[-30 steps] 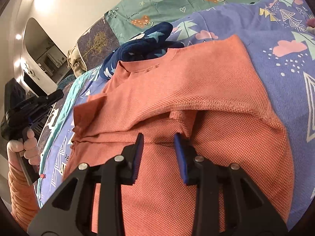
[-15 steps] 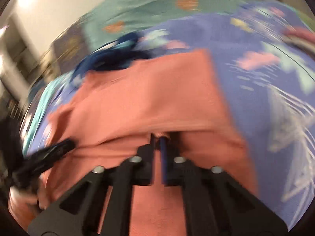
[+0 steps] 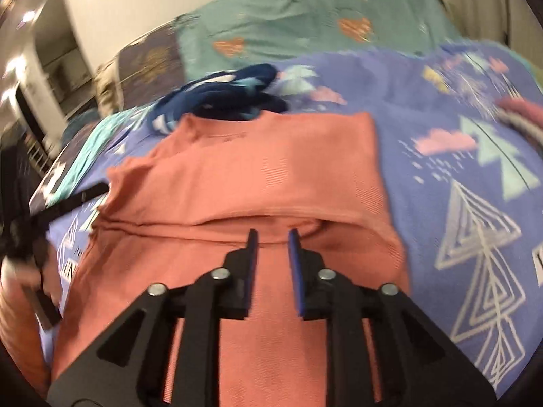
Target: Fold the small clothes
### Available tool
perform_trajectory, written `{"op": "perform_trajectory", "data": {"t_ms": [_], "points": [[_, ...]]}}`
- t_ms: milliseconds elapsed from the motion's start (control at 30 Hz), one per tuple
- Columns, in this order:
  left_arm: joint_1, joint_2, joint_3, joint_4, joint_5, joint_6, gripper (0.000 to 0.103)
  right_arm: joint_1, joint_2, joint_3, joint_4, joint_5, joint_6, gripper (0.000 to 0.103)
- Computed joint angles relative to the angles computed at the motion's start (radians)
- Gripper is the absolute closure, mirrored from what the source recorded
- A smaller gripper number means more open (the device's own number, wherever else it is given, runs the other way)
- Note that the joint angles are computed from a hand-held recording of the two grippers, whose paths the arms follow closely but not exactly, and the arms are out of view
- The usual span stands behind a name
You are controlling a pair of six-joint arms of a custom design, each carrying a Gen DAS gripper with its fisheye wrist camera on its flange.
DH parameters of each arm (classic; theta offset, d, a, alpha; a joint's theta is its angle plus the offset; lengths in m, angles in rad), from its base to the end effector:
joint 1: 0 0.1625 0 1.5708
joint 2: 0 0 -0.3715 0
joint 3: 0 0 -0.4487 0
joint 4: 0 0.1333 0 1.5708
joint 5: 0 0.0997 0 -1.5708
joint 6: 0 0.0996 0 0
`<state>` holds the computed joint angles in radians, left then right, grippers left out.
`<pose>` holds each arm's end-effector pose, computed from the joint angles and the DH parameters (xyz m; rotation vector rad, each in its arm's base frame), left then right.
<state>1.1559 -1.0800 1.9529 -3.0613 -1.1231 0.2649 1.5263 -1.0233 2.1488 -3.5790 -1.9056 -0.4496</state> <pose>-0.0791 -0.6172 0.1309 0.6921 2.5264 -0.8757 0.0772 -0.5266 0.0920 0.2986 -2.4179 1.0121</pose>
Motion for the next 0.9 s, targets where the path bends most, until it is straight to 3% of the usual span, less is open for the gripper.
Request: {"op": "perform_trajectory", "data": {"t_ms": [133, 233, 300, 400, 533, 733, 900], "points": [[0.038, 0.015, -0.067, 0.107, -0.043, -0.018, 0.046, -0.001, 0.027, -0.014, 0.015, 0.015, -0.003, 0.079], [0.029, 0.064, -0.108, 0.124, 0.042, 0.022, 0.046, -0.017, 0.033, -0.019, 0.048, 0.023, 0.026, 0.079], [0.031, 0.088, -0.133, 0.133, 0.056, 0.04, 0.047, -0.028, 0.023, -0.013, 0.062, 0.035, 0.051, 0.079], [0.029, 0.098, -0.152, 0.173, 0.056, 0.076, 0.098, -0.039, 0.013, -0.008, 0.068, 0.053, 0.073, 0.078], [-0.021, 0.07, -0.146, 0.17, 0.042, 0.112, 0.098, -0.042, 0.006, -0.003, 0.081, 0.07, 0.063, 0.075], [-0.139, 0.014, -0.188, 0.229, -0.073, 0.094, 0.098, -0.015, 0.006, -0.016, 0.074, 0.066, -0.011, 0.075], [-0.242, 0.032, -0.234, 0.236, -0.145, 0.105, 0.098, -0.017, 0.019, -0.09, 0.206, 0.135, 0.001, 0.075]]}}
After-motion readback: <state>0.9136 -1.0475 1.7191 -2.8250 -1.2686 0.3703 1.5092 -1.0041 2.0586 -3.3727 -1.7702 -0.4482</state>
